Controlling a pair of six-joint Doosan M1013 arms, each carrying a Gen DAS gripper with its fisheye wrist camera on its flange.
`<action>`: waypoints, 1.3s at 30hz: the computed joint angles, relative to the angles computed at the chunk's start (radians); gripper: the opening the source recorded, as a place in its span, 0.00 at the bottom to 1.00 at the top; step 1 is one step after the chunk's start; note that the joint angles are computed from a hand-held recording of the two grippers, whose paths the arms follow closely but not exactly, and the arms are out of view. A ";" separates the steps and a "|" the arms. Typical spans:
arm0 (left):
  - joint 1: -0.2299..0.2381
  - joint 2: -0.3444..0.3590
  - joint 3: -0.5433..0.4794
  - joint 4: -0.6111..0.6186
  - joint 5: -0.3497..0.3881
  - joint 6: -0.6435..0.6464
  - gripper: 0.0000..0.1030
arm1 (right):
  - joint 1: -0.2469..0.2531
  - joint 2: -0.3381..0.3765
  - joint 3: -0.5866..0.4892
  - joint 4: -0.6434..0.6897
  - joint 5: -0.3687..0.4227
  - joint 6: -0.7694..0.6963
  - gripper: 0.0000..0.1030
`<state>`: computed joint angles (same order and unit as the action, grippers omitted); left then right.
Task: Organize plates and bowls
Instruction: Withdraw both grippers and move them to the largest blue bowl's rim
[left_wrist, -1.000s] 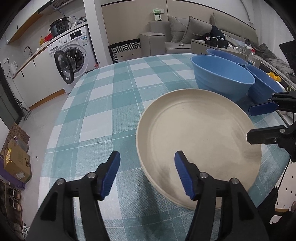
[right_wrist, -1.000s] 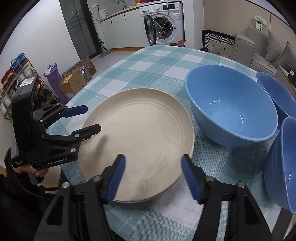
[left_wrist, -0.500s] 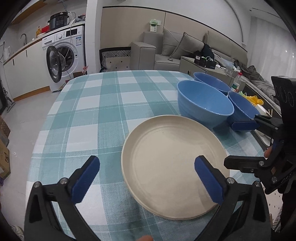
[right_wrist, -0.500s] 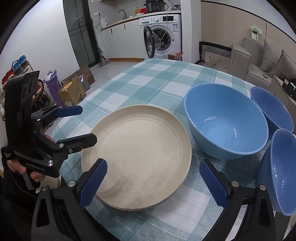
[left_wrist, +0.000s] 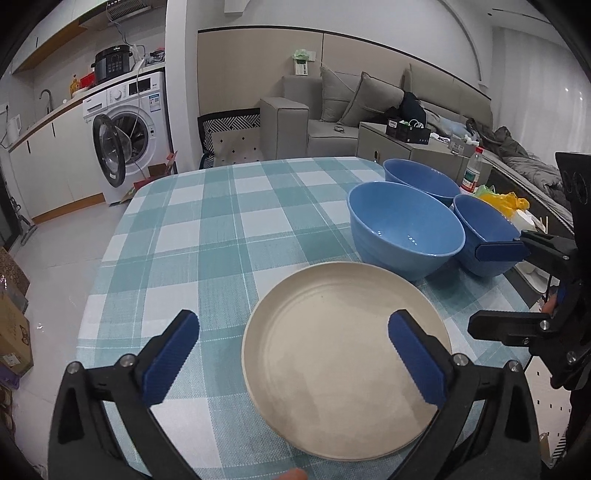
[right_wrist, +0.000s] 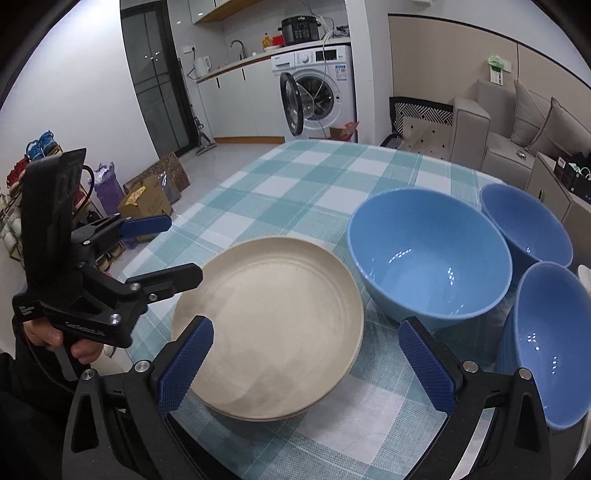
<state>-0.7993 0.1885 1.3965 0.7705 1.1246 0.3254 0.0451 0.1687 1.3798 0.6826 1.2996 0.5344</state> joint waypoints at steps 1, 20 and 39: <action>0.000 0.002 -0.005 0.006 0.001 0.000 1.00 | -0.003 0.000 -0.005 0.006 0.001 0.001 0.99; 0.042 0.080 -0.161 -0.004 -0.036 0.133 1.00 | -0.078 0.031 -0.094 0.080 -0.014 0.064 0.99; 0.109 0.165 -0.310 -0.096 -0.087 0.294 1.00 | -0.109 0.114 -0.268 -0.003 -0.095 0.247 0.99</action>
<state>-0.6902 0.3531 1.0868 0.6741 1.0379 0.6197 -0.0638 0.2824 1.1115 0.6794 1.2044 0.7809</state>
